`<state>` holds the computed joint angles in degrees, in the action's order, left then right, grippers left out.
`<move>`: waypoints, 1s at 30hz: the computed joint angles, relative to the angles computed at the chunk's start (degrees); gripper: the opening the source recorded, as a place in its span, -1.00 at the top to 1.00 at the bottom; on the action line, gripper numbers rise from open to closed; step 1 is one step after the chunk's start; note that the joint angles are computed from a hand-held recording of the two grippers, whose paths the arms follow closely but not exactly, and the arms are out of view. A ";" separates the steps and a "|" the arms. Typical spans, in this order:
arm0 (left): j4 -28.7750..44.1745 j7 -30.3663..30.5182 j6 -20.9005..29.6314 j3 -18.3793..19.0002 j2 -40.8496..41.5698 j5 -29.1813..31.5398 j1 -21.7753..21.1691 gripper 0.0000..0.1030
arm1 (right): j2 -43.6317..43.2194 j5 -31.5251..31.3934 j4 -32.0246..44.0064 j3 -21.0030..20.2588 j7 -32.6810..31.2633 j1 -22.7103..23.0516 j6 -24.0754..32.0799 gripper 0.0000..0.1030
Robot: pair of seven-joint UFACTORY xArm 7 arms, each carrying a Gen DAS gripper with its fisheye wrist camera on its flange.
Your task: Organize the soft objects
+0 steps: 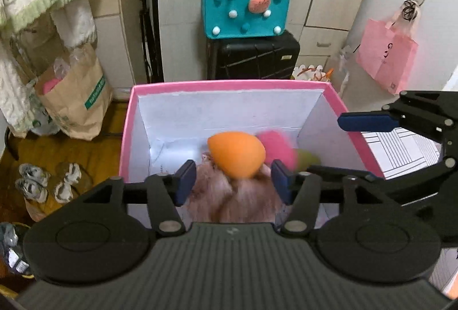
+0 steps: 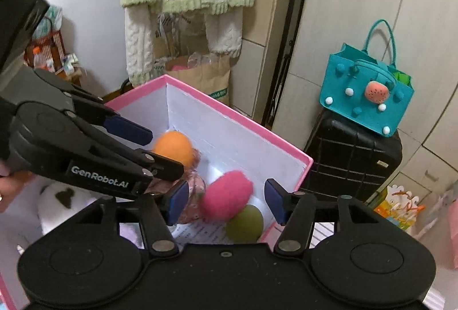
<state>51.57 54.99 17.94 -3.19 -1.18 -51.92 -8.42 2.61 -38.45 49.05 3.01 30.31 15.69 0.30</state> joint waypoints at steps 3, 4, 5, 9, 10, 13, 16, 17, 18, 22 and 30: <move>-2.24 2.72 -0.23 0.31 -2.80 -1.58 -0.46 -0.21 | -2.85 -1.04 -3.12 0.18 2.74 -0.93 -2.39 -0.24; -3.16 3.09 0.28 0.68 -3.98 -1.66 -0.67 -0.21 | -3.92 -0.43 -4.39 0.79 2.96 -1.62 -3.16 -0.24; -3.82 3.22 0.66 1.08 -4.88 -1.55 -0.94 -0.21 | -4.98 1.09 -5.65 1.19 2.32 -1.97 -3.81 -0.25; -8.62 3.03 -1.18 2.33 -10.06 0.12 -2.82 -0.29 | -9.67 4.69 -10.72 2.66 1.77 -3.20 -5.65 -0.27; -9.80 2.68 -1.39 2.83 -11.44 0.67 -3.41 -0.32 | -10.82 6.09 -11.97 2.28 1.11 -2.54 -5.91 -0.28; -13.11 0.15 -1.16 4.04 -15.82 3.33 -4.61 -0.36 | -14.72 10.64 -15.75 -0.86 -0.90 1.70 -6.12 -0.29; -16.23 -2.39 -1.21 4.78 -20.40 6.49 -5.66 -0.40 | -18.45 13.32 -18.73 -0.56 -1.94 2.38 -6.05 -0.29; -17.49 -3.65 -1.53 4.66 -22.27 7.77 -5.78 -0.43 | -19.95 13.54 -19.68 1.76 -1.84 0.42 -5.99 -0.30; -18.53 -4.80 -1.68 4.62 -23.90 9.07 -5.90 -0.46 | -21.43 13.91 -20.55 3.33 -2.02 -0.80 -5.77 -0.32; -22.43 -10.09 -1.37 4.15 -30.83 14.18 -5.82 -0.54 | -27.30 16.34 -23.44 5.97 -3.49 -1.55 -4.35 -0.37; -28.56 -18.09 1.55 2.95 -43.97 22.29 -6.07 -0.76 | -40.51 22.69 -29.14 6.34 -7.66 2.79 1.67 -0.62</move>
<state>23.01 36.90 19.49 -0.23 -45.15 -29.63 -14.50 -37.90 -15.75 19.91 9.35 22.65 18.48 1.97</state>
